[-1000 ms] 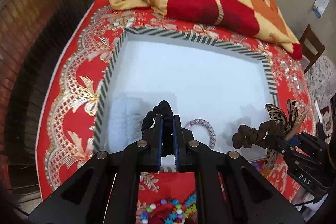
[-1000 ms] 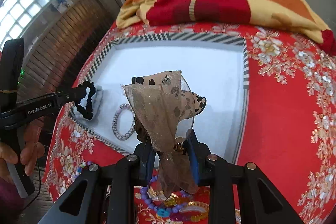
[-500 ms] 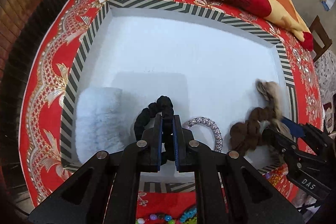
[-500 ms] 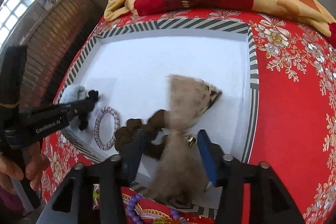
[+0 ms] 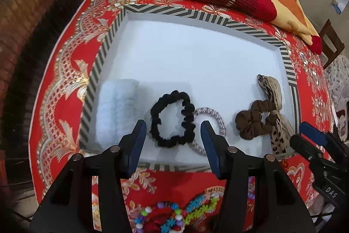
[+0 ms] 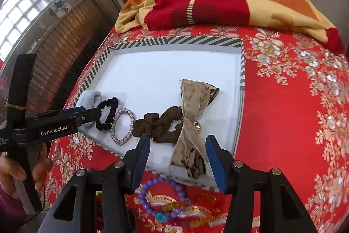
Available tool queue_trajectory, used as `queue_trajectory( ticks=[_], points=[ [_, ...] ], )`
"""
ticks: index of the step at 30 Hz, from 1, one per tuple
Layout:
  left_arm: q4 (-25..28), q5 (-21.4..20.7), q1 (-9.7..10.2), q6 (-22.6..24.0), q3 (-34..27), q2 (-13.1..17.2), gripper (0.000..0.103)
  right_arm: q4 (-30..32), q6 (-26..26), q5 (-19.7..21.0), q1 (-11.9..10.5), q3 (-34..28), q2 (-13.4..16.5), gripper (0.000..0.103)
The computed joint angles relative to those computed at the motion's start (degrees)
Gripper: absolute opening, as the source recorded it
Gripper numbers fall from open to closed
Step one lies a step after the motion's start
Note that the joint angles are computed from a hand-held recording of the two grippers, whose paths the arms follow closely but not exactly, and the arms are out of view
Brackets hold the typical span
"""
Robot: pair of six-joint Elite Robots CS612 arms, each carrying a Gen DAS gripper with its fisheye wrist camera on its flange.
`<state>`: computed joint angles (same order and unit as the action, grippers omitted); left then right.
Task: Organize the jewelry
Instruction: 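Open the left gripper to drop the black scrunchie in the tray, then move both grippers toward the red pouch and black velvet case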
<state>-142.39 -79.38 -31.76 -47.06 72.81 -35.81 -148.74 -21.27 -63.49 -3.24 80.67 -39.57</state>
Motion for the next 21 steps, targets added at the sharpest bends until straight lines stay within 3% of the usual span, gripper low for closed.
queue_trajectory(
  ticks=[21],
  points=[
    [-4.32, 6.41, -4.47, -6.64, 10.79, -7.1, 0.052, -4.2, -3.96, 1.36, -1.06, 10.06, -6.17, 0.051]
  ],
)
